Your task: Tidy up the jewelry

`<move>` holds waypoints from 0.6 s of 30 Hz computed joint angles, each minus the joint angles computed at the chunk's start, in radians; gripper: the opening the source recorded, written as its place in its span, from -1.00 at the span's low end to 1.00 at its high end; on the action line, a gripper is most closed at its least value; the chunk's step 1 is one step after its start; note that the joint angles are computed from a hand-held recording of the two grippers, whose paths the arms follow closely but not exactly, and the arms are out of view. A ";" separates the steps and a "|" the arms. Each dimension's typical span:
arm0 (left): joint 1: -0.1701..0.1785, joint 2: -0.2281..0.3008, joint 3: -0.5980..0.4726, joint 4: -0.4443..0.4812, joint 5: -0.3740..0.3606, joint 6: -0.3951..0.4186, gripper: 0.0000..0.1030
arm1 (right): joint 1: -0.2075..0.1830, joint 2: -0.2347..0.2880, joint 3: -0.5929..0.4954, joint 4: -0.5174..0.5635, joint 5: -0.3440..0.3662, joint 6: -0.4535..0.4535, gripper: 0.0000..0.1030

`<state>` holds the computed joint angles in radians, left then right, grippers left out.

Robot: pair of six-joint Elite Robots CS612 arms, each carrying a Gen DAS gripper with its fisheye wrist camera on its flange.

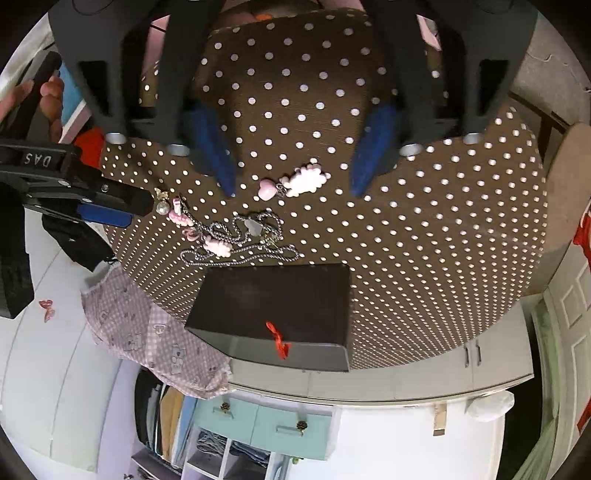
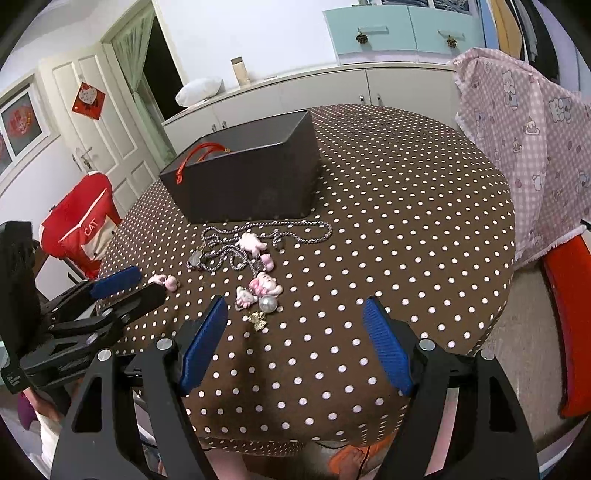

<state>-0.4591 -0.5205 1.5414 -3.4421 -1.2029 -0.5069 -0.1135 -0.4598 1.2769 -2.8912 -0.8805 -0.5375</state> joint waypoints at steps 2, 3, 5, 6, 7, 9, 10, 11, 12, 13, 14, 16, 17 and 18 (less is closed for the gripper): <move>-0.004 0.005 -0.003 -0.003 0.025 0.015 -0.21 | 0.003 -0.002 0.006 -0.015 -0.017 -0.002 0.41; -0.006 0.008 -0.003 -0.010 0.039 0.017 -0.31 | 0.004 -0.003 0.011 -0.026 -0.027 -0.004 0.41; -0.006 0.011 0.001 -0.025 0.047 0.016 -0.48 | 0.008 -0.004 0.017 -0.047 -0.045 -0.007 0.41; -0.006 0.012 0.004 -0.030 0.056 0.005 -0.62 | 0.010 -0.004 0.023 -0.063 -0.053 -0.013 0.41; -0.004 0.012 0.007 -0.040 0.054 -0.004 -0.64 | 0.012 -0.003 0.024 -0.073 -0.058 -0.017 0.41; 0.003 0.015 0.014 -0.076 0.025 -0.029 -0.64 | 0.017 0.002 0.031 -0.118 -0.079 -0.024 0.41; 0.004 0.016 0.016 -0.084 0.021 -0.035 -0.64 | 0.019 0.003 0.035 -0.135 -0.087 -0.029 0.41; 0.003 0.017 0.017 -0.090 0.023 -0.035 -0.64 | 0.020 0.005 0.036 -0.143 -0.089 -0.035 0.41; 0.001 0.019 0.016 -0.092 0.030 -0.034 -0.64 | 0.021 0.005 0.040 -0.152 -0.087 -0.050 0.41; 0.000 0.020 0.014 -0.092 0.036 -0.033 -0.64 | 0.022 0.006 0.042 -0.157 -0.085 -0.063 0.39; -0.001 0.021 0.016 -0.094 0.042 -0.032 -0.64 | 0.023 0.007 0.046 -0.165 -0.083 -0.084 0.34; -0.004 0.022 0.013 -0.089 0.055 -0.031 -0.64 | 0.026 0.010 0.052 -0.199 -0.093 -0.107 0.06; -0.005 0.022 0.011 -0.089 0.057 -0.031 -0.64 | 0.026 0.011 0.053 -0.196 -0.080 -0.117 0.00; -0.006 0.023 0.010 -0.090 0.058 -0.031 -0.64 | 0.023 0.012 0.050 -0.185 -0.063 -0.123 -0.14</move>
